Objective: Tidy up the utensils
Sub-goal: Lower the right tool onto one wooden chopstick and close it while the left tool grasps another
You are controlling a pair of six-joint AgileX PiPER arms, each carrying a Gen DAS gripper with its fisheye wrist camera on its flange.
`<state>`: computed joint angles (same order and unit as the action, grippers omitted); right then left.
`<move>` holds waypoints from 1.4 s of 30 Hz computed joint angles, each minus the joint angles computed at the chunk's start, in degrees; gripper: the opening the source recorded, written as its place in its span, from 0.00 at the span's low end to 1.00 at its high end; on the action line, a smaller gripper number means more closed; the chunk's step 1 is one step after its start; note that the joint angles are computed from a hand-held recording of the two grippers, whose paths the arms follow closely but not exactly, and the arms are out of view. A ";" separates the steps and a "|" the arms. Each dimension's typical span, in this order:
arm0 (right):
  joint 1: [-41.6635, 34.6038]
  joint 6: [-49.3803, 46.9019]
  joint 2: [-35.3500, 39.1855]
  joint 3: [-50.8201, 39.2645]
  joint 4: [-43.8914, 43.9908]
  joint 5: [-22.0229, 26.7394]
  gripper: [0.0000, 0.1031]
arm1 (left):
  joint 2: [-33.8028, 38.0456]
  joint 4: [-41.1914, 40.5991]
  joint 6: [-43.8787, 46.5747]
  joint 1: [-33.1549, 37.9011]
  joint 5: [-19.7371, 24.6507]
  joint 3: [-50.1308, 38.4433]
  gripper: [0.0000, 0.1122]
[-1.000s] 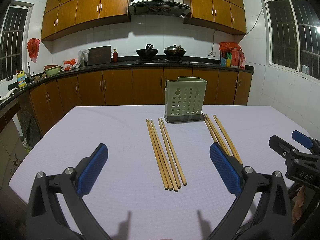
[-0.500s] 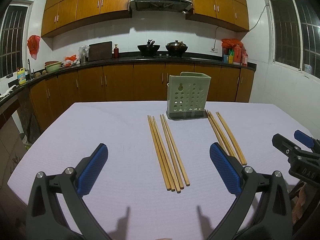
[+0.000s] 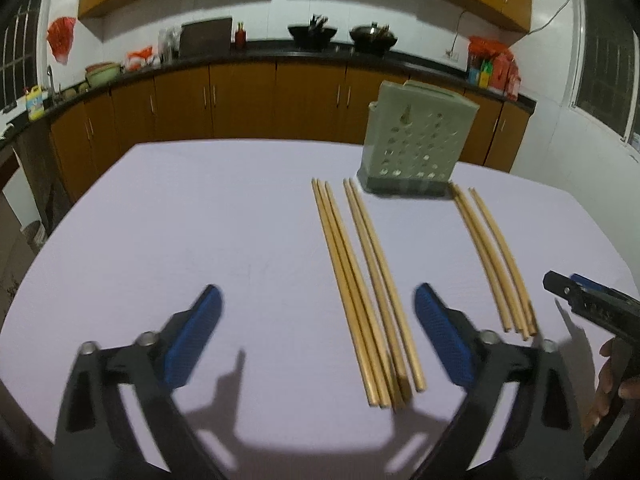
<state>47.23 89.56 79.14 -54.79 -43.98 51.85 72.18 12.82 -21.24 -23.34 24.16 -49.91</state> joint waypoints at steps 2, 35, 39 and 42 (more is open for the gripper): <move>-3.11 -2.43 1.09 -0.23 2.15 -2.93 0.49 | 3.11 -3.69 3.83 1.22 1.14 -2.35 0.69; -8.67 -10.16 3.34 -1.04 5.66 -4.74 0.08 | 16.12 -18.58 20.88 4.28 7.84 -12.88 0.26; -8.60 -10.23 3.35 -0.96 5.33 -4.49 0.08 | 16.88 -15.48 18.67 3.49 8.74 -14.02 0.24; -8.43 -9.85 2.91 -0.48 4.90 -4.01 0.08 | 17.84 -10.82 15.25 2.98 8.40 -14.42 0.15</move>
